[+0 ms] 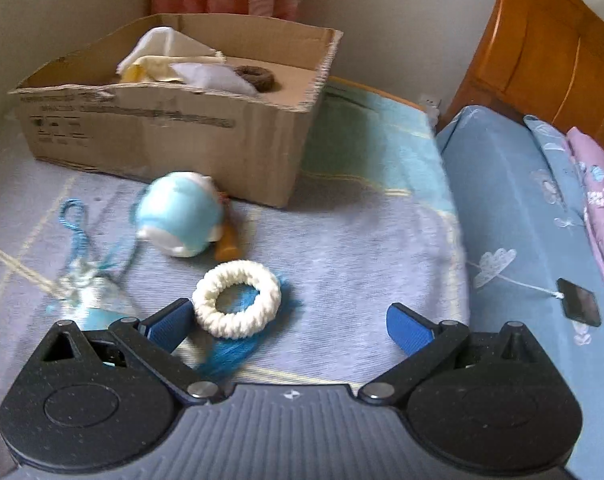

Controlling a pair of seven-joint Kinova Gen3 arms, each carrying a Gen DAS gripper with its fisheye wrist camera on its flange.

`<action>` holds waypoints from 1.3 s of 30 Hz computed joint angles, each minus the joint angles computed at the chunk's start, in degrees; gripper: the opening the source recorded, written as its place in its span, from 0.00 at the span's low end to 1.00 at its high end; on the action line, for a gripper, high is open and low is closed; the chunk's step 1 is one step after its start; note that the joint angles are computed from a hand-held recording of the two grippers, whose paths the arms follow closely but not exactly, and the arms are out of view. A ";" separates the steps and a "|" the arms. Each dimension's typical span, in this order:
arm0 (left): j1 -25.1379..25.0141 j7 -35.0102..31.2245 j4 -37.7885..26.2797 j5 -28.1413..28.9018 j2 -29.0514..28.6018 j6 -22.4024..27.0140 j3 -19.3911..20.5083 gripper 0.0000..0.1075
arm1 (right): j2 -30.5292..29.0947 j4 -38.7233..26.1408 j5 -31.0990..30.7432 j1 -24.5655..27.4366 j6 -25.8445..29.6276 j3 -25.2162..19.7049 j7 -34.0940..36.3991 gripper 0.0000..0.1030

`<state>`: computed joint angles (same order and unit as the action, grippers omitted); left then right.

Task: Organize soft objects
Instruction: 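Move the left tool to the blue embroidered pouch while the right tool approaches the cream ring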

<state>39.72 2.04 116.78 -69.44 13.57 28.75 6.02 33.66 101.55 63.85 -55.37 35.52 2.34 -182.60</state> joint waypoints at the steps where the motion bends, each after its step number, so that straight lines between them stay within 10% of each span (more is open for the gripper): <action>1: -0.10 -0.55 -0.21 0.12 0.29 -0.42 0.20 0.94 | -0.35 0.37 -0.50 0.60 -1.09 0.17 0.34 1.00; 10: 0.16 -10.11 -1.89 5.16 2.85 -9.83 -1.29 0.94 | -2.88 4.24 -2.04 4.46 -11.79 1.16 3.28 1.00; 28: 5.13 -30.73 -9.28 20.73 11.30 -9.79 -4.93 0.94 | -3.14 3.37 -15.38 2.69 -15.51 6.34 19.27 1.00; 39: 12.81 -28.13 -7.32 24.64 10.38 -9.14 -18.66 0.95 | -3.65 4.59 -19.16 -0.30 -18.01 9.82 25.01 1.00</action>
<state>52.52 -26.08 109.46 -44.81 23.95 19.61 -12.63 30.01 106.15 44.69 -55.67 17.51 12.16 -157.59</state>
